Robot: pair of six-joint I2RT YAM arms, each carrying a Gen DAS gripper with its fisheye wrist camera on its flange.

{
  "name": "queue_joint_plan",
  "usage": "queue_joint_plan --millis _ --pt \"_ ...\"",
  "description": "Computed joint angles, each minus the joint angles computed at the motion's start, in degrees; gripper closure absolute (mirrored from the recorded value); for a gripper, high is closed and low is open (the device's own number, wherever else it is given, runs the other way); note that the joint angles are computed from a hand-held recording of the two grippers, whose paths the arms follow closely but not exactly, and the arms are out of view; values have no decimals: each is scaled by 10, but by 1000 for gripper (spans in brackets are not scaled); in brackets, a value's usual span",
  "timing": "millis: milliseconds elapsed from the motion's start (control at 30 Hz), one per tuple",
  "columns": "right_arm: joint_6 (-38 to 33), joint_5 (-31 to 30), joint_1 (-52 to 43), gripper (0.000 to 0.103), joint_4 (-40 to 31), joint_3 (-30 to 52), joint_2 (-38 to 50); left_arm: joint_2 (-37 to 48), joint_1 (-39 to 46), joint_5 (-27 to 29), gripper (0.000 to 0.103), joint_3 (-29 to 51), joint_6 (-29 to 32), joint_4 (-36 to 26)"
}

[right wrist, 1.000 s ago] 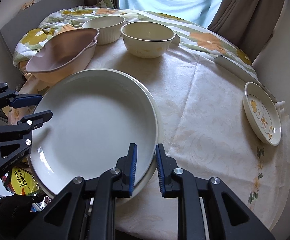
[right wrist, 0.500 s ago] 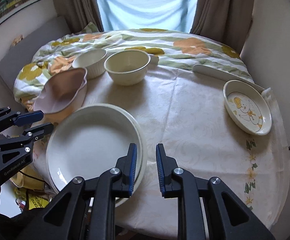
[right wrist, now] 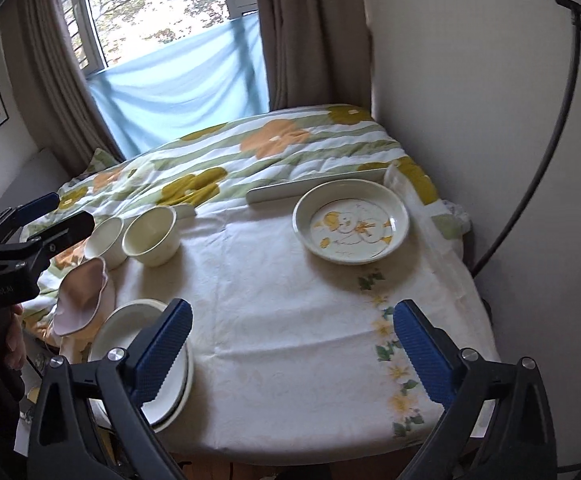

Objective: Organize plates and bowls

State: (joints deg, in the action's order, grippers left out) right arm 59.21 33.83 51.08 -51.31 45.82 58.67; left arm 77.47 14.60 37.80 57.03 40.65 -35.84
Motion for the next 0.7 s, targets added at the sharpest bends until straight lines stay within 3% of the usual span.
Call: queue_joint_plan --millis 67,167,400,467,533,700 --pt "-33 -22 -59 3 8 -9 -31 42 -66 -18 0 36 -33 -1" --pt "-116 -108 -194 3 75 -46 -80 138 -162 -62 0 111 -72 0" --pt "-216 -309 -448 6 272 -141 -7 411 -274 -96 2 327 -143 -33" --pt "-225 -353 -491 27 331 -158 51 472 -282 -105 11 373 -149 -41" --pt "-232 -400 -530 40 398 -174 117 538 -295 -119 27 439 -158 -66" --pt "-236 -445 -573 52 486 -173 225 637 -310 -149 46 532 -162 -103"
